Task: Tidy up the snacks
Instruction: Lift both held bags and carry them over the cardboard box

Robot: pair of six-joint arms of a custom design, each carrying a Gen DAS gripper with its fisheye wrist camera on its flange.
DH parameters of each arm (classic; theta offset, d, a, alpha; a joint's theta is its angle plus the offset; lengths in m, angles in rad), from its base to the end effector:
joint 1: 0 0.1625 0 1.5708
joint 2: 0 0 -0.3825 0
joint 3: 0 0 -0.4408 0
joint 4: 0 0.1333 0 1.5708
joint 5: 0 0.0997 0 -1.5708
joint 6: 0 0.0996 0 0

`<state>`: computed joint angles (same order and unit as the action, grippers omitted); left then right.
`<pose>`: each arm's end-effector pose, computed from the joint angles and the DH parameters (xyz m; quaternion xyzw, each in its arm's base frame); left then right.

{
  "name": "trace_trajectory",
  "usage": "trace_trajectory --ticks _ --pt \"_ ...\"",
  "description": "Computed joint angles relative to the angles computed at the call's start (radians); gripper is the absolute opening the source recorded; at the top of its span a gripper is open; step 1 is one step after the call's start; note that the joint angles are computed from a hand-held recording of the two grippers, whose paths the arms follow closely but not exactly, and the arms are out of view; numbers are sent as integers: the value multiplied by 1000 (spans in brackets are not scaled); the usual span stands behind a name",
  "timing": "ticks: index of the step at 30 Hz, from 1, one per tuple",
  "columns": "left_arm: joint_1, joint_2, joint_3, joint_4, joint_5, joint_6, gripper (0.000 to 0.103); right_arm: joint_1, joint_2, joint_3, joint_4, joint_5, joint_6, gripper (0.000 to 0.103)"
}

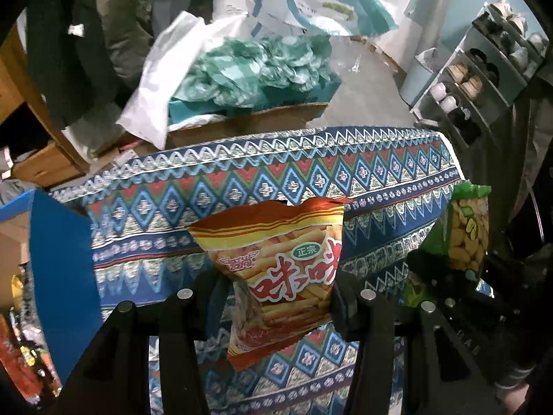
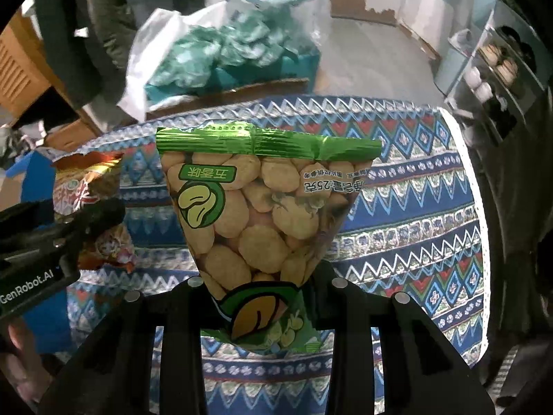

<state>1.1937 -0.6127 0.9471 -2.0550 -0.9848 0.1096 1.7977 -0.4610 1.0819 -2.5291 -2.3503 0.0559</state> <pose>-0.1343 -0.8506 0.1706 0.2091 0.9318 -0.1094 0.2759 0.2458 -0.7834 0.0424 0.0143 -0.9140 0.2065 0.3489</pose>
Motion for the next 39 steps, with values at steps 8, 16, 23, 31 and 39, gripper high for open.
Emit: trace_trajectory --ticks 8,16,23,31,39 --pt "-3 -103 97 -25 6 -8 51 33 8 -13 -25 39 -43 32" --pt "8 -189 160 -32 24 -26 50 65 32 -42 -27 100 -72 32" --pt "19 -274 225 -53 42 -19 50 94 72 -95 -5 126 -97 32" --pt "47 -359 272 -66 70 -23 50 128 151 -202 53 163 -129 32" --pt "87 -417 295 -72 101 -34 50 161 264 -367 135 203 -159 32"
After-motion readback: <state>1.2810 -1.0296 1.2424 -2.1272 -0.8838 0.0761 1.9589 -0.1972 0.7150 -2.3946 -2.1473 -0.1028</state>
